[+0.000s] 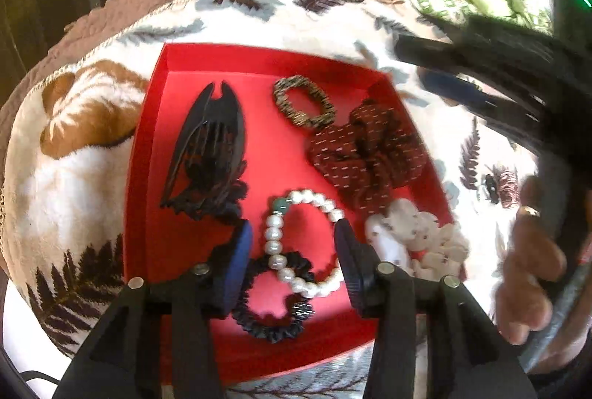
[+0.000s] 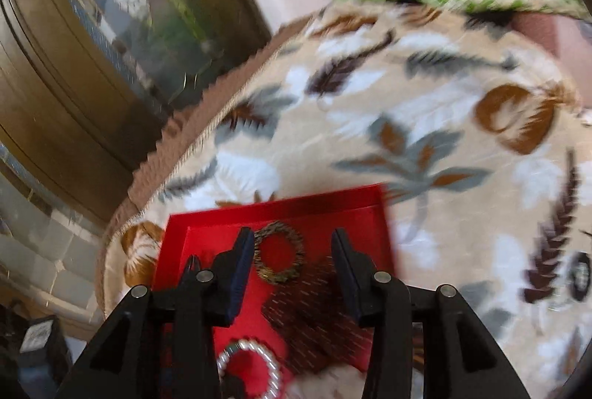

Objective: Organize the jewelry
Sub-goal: 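Open both tools to drop the scrunchie and bracelet into the tray, then move both open tools back toward the remaining jewelry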

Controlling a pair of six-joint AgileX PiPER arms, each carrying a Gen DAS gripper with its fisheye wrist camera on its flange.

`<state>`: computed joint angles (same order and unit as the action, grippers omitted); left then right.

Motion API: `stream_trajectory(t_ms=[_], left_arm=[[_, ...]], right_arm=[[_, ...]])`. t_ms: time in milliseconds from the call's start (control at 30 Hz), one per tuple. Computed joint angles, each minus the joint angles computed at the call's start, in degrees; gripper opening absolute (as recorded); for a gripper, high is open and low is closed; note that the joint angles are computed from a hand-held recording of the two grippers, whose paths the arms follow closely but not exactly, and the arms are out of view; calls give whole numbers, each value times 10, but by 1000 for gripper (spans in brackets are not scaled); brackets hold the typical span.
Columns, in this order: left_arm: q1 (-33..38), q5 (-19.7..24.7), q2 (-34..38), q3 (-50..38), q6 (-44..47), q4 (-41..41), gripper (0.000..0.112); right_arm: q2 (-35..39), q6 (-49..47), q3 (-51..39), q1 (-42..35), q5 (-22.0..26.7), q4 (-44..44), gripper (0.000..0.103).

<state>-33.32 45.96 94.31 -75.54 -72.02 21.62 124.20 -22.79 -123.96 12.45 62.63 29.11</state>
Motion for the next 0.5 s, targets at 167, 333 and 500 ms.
stream_trajectory(t_ms=[167, 333, 500], left_arm=[[-77, 38, 6, -36, -65, 116, 51], [-162, 70, 44, -104, -112, 211, 70], [-234, 135, 128, -219, -93, 260, 72]], right_arm=[[-152, -125, 210, -125, -60, 100, 70], [-249, -257, 374, -292, -50, 186, 74], [-278, -346, 445, -454, 13, 214, 74]])
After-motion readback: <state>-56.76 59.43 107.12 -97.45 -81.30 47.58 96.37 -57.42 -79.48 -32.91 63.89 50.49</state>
